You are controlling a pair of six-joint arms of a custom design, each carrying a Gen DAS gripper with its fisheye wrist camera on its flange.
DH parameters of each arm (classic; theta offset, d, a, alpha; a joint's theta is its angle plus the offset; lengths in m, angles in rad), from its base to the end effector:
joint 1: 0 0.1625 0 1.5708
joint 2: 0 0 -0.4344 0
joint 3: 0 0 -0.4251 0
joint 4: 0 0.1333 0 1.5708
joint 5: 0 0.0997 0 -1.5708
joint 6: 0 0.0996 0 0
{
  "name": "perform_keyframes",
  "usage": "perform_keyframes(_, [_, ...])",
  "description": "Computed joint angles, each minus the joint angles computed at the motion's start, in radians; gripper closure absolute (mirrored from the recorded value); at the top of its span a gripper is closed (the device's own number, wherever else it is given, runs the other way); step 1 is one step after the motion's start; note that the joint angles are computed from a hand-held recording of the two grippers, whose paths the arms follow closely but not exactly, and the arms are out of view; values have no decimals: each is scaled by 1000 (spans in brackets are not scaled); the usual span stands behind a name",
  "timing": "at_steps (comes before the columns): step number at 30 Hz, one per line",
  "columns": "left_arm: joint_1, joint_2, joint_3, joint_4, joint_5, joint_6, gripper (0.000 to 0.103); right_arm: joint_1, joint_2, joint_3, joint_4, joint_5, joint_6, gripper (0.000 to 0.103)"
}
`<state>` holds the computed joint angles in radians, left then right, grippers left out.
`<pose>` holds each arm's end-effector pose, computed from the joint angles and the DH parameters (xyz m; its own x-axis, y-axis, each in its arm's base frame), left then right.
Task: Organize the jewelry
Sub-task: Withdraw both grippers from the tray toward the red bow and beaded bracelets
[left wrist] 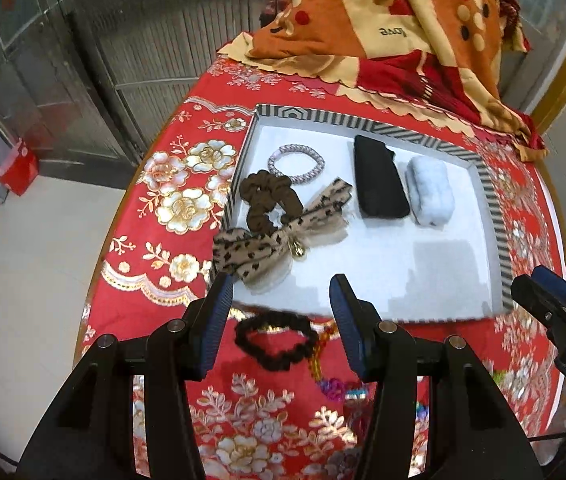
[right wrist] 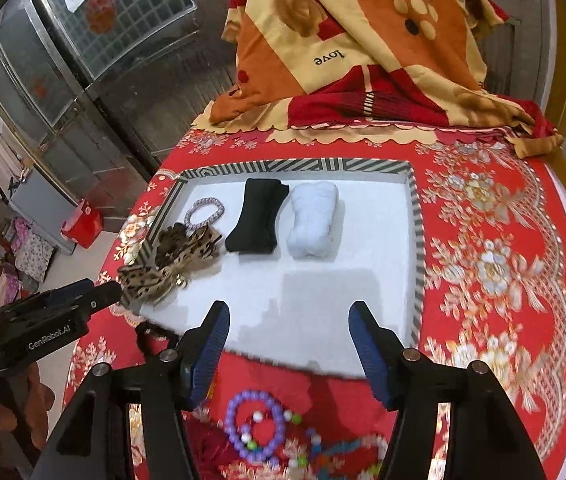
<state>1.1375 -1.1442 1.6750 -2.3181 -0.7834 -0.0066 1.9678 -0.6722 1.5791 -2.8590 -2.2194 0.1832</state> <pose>-0.0916 -0.6835 0.2955 -0.7071 0.1523 -0.6905 0.4054 0.8874 -0.2194 0.3474 -0.6393 0.0616 -0.8735 0.0568 0.4835 -0.2032 0.8600 -0.4680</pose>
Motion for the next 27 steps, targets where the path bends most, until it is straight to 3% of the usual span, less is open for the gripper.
perform_keyframes(17, [-43, -144, 172, -5, -41, 27, 53, 77, -84, 201, -34, -76, 153, 42])
perform_keyframes(27, [-41, -198, 215, 30, -60, 34, 53, 99, -105, 264, -19, -78, 225, 42])
